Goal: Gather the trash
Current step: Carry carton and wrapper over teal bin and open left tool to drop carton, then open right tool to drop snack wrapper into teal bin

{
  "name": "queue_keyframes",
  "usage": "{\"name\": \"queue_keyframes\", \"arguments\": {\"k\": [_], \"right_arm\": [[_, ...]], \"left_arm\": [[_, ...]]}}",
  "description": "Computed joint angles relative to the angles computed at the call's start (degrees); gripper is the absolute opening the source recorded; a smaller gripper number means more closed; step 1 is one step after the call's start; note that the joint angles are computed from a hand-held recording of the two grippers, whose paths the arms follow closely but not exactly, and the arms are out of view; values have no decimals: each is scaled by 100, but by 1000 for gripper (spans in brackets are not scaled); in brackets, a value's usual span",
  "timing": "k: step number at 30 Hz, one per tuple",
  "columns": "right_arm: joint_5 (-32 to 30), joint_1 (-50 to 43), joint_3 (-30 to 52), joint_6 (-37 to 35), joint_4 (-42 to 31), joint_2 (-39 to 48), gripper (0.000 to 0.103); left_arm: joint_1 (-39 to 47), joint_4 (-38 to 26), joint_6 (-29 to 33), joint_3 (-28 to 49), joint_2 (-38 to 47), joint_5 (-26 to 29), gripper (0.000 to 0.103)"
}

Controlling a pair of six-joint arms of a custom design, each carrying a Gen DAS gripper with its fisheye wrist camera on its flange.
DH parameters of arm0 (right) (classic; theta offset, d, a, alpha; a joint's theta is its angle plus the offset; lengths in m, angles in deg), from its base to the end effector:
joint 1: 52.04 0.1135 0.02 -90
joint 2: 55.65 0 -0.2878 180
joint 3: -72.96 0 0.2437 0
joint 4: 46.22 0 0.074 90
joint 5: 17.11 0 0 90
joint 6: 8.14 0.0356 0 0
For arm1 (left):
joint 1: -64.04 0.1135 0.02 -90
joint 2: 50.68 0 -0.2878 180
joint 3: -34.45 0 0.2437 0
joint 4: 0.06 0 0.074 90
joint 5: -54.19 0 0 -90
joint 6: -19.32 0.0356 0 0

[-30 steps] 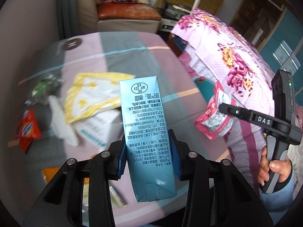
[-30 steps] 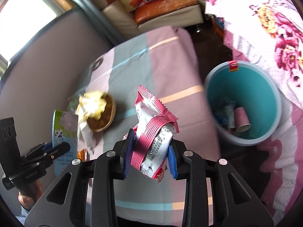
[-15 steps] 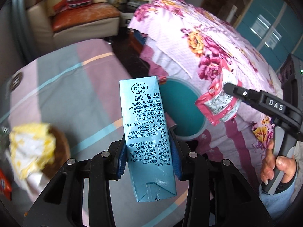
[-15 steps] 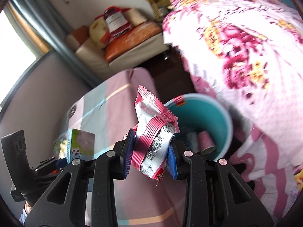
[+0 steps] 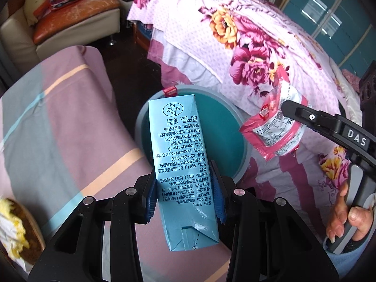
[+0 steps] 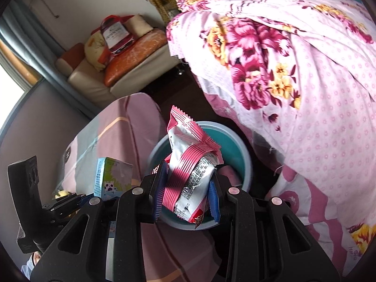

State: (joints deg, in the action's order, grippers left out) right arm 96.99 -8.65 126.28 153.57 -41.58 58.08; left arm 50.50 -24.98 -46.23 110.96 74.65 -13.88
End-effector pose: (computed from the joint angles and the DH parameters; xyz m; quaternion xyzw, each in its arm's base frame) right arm 0.2397 0.2066 0.0770 0.2882 0.8912 0.1358 0.3228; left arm 0.3633 -0.1012 0.0621 0.3418 0.9102 -0.1742 0.1561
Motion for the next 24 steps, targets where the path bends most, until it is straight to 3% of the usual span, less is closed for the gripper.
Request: {"name": "queue_keyframes", "arguments": {"k": [7, 12, 24], "right_arm": [[-211, -253, -138, -42, 263, 162, 30], [-358, -359, -70, -110, 296, 313, 30], [-577, -420, 285, -234, 149, 582, 31]], "left_arm": [[-256, -137, -115, 406, 492, -111, 43], [-283, 26, -184, 409, 584, -199, 72], [126, -1, -183, 265, 454, 1, 87]]}}
